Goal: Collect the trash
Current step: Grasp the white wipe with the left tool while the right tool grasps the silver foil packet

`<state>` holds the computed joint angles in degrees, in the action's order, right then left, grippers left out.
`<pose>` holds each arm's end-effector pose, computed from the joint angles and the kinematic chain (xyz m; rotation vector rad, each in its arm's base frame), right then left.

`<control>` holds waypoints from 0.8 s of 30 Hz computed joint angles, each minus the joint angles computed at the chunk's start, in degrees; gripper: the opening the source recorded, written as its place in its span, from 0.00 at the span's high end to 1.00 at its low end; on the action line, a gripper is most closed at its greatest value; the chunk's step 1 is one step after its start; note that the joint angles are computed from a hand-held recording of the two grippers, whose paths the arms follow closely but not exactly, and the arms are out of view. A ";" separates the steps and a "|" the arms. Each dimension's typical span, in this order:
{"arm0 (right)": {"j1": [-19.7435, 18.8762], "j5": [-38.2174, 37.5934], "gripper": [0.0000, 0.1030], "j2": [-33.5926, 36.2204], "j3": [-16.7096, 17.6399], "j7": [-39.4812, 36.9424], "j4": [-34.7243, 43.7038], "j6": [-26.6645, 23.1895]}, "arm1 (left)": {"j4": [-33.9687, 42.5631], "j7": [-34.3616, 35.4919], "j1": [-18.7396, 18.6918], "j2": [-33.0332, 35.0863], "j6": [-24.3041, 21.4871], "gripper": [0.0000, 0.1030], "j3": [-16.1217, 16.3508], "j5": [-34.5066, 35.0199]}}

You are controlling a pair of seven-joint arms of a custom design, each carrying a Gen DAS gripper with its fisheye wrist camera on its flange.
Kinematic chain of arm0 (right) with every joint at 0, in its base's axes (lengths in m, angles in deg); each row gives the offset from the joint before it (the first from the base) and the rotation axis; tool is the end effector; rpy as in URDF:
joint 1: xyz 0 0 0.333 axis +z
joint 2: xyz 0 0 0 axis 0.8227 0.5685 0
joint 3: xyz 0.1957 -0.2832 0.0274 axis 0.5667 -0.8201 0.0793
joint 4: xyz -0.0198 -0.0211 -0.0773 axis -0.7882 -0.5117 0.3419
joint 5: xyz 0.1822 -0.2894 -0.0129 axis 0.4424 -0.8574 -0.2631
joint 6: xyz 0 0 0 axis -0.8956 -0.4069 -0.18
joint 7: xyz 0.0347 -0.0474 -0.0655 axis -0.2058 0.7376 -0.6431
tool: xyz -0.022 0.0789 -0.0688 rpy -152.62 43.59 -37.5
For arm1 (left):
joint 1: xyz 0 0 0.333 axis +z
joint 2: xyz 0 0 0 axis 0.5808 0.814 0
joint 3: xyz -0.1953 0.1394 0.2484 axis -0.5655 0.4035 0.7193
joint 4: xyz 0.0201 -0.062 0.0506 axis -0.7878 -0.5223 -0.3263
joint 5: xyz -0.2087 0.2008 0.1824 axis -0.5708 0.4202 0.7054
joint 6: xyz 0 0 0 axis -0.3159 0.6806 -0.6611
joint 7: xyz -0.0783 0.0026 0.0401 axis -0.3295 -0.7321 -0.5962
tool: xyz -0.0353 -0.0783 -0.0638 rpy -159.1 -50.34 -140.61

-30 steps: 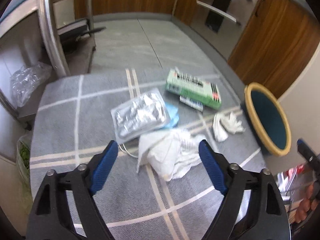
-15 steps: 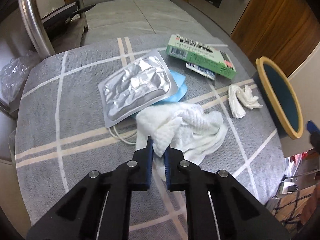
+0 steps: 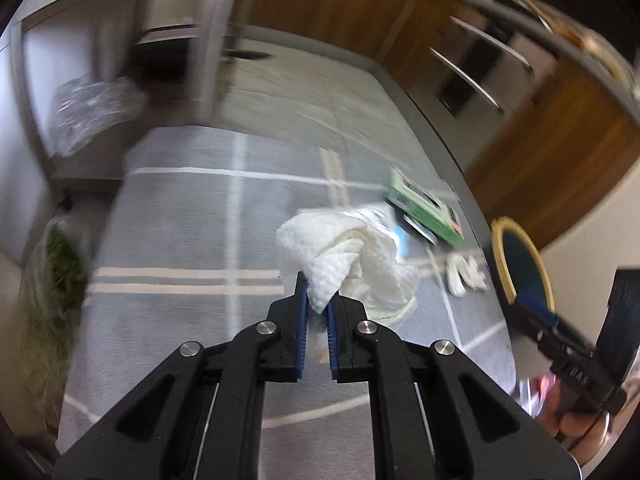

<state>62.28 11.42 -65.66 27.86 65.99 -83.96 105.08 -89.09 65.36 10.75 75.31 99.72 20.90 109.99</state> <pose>0.6308 0.1195 0.4638 -1.8697 1.4914 -0.2657 0.6075 -0.3733 0.4651 -2.1635 1.7112 -0.9633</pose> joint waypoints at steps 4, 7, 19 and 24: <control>-0.50 1.84 0.36 3.24 1.30 0.37 4.68 -3.66 | -2.36 -6.24 -1.56 -2.00 -1.62 0.93 4.11 3.86; -0.66 2.98 0.36 6.13 1.71 1.95 8.52 -6.39 | -3.96 -10.14 -0.71 -2.77 -0.60 0.93 4.53 5.81; -0.98 4.14 0.47 16.93 3.21 9.84 21.57 -14.45 | -2.38 -16.66 0.44 -1.38 0.59 0.93 4.11 9.36; -1.44 4.65 0.59 19.80 3.98 12.59 24.81 -16.52 | -0.63 -16.33 0.21 -0.11 0.27 0.93 3.94 9.01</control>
